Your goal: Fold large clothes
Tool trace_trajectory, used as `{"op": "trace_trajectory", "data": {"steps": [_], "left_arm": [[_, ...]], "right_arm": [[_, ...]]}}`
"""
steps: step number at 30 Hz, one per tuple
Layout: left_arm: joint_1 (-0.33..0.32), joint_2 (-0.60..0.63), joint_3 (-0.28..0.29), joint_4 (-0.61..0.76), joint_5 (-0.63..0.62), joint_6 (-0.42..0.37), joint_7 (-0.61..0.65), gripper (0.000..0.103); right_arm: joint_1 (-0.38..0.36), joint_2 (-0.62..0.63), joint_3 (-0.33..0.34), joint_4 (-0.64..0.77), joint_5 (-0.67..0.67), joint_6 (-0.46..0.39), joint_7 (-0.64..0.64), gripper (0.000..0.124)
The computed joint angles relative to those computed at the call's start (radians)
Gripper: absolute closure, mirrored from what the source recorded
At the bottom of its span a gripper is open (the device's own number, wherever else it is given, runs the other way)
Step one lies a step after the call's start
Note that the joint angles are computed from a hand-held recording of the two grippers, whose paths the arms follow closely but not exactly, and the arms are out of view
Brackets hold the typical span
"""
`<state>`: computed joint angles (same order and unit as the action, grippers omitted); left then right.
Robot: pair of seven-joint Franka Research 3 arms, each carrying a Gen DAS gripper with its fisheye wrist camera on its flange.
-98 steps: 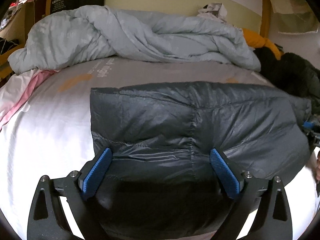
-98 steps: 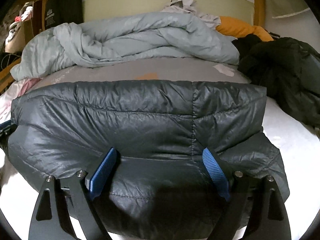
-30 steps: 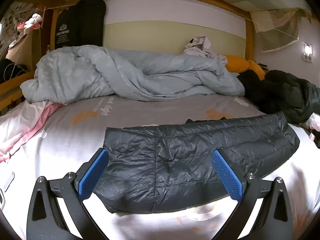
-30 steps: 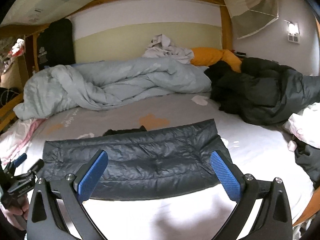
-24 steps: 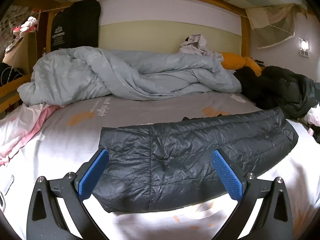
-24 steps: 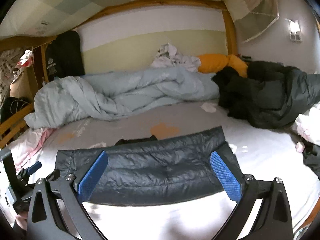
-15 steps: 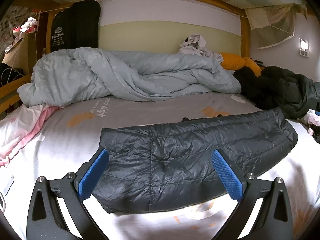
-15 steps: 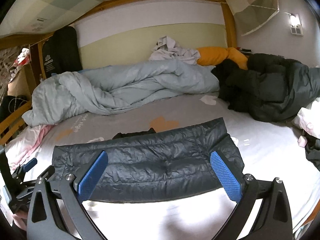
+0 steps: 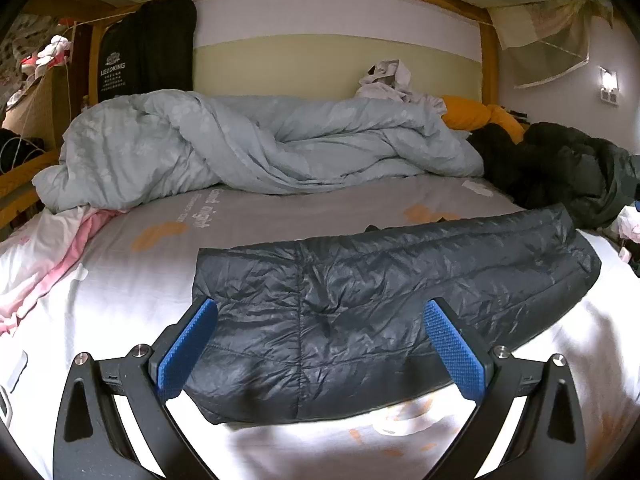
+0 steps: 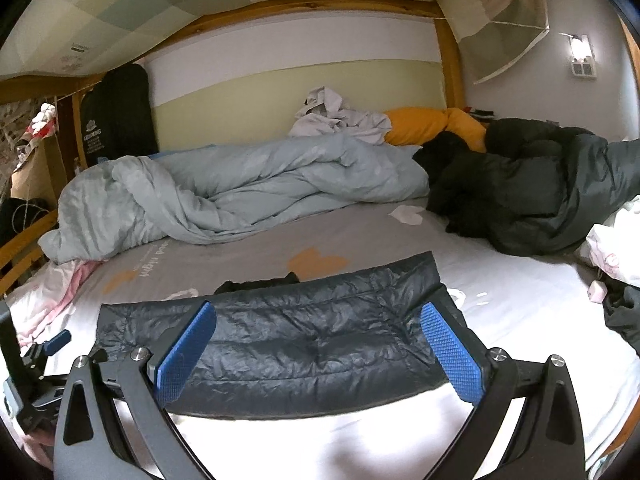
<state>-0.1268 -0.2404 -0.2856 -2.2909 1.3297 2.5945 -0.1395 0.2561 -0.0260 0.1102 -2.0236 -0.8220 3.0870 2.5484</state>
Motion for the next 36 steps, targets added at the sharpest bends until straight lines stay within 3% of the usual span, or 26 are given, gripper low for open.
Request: {"op": "trace_trajectory", "data": {"steps": [4, 7, 9, 10, 12, 14, 16, 17, 20, 22, 25, 27, 34, 36], "left_arm": [[0.008, 0.025, 0.015, -0.001, -0.011, 0.018, -0.012, 0.001], [0.014, 0.044, 0.022, 0.000, 0.020, 0.053, -0.040, 0.001], [0.013, 0.055, 0.021, 0.011, 0.076, 0.088, -0.065, 0.006], [0.009, 0.066, 0.021, 0.025, 0.100, 0.110, -0.068, 0.011], [-0.006, 0.101, 0.021, 0.066, 0.104, 0.138, -0.043, 0.024], [-0.025, 0.151, 0.025, 0.120, 0.070, 0.181, 0.009, 0.053], [-0.043, 0.215, 0.036, 0.177, -0.001, 0.255, 0.083, 0.074], [-0.053, 0.246, 0.041, 0.204, -0.041, 0.285, 0.119, 0.079], [-0.086, 0.353, 0.051, 0.296, -0.203, 0.328, 0.251, 0.086], [-0.098, 0.413, 0.048, 0.354, -0.350, 0.299, 0.370, 0.090], [-0.120, 0.503, 0.041, 0.465, -0.532, 0.131, 0.516, 0.099], [-0.123, 0.547, 0.051, 0.498, -0.607, 0.100, 0.576, 0.100], [-0.173, 0.554, 0.124, 0.512, -0.694, 0.115, 0.587, 0.100], [-0.207, 0.540, 0.165, 0.530, -0.621, 0.126, 0.541, 0.100]], "right_arm": [[0.026, 0.062, -0.016, 0.035, 0.057, -0.061, -0.088, 0.021], [0.035, 0.097, -0.018, 0.018, 0.285, -0.049, -0.287, 0.021], [0.021, 0.108, -0.005, -0.010, 0.445, -0.015, -0.422, 0.021], [0.001, 0.114, 0.020, -0.026, 0.560, 0.003, -0.512, 0.021], [0.007, 0.135, 0.013, -0.016, 0.626, -0.009, -0.553, 0.021], [0.003, 0.158, 0.019, 0.006, 0.696, -0.029, -0.628, 0.021], [0.062, 0.175, -0.055, 0.033, 0.628, -0.065, -0.558, 0.021], [0.102, 0.180, -0.107, 0.046, 0.562, -0.096, -0.485, 0.021], [0.121, 0.184, -0.139, 0.050, 0.563, -0.118, -0.465, 0.021], [0.122, 0.180, -0.152, 0.046, 0.557, -0.113, -0.444, 0.021], [0.118, 0.170, -0.155, 0.034, 0.552, -0.091, -0.441, 0.021], [0.102, 0.167, -0.130, 0.028, 0.596, -0.086, -0.502, 0.021], [0.093, 0.170, -0.112, 0.040, 0.673, -0.134, -0.575, 0.021], [0.086, 0.166, -0.111, 0.038, 0.701, -0.136, -0.578, 0.021]]}}
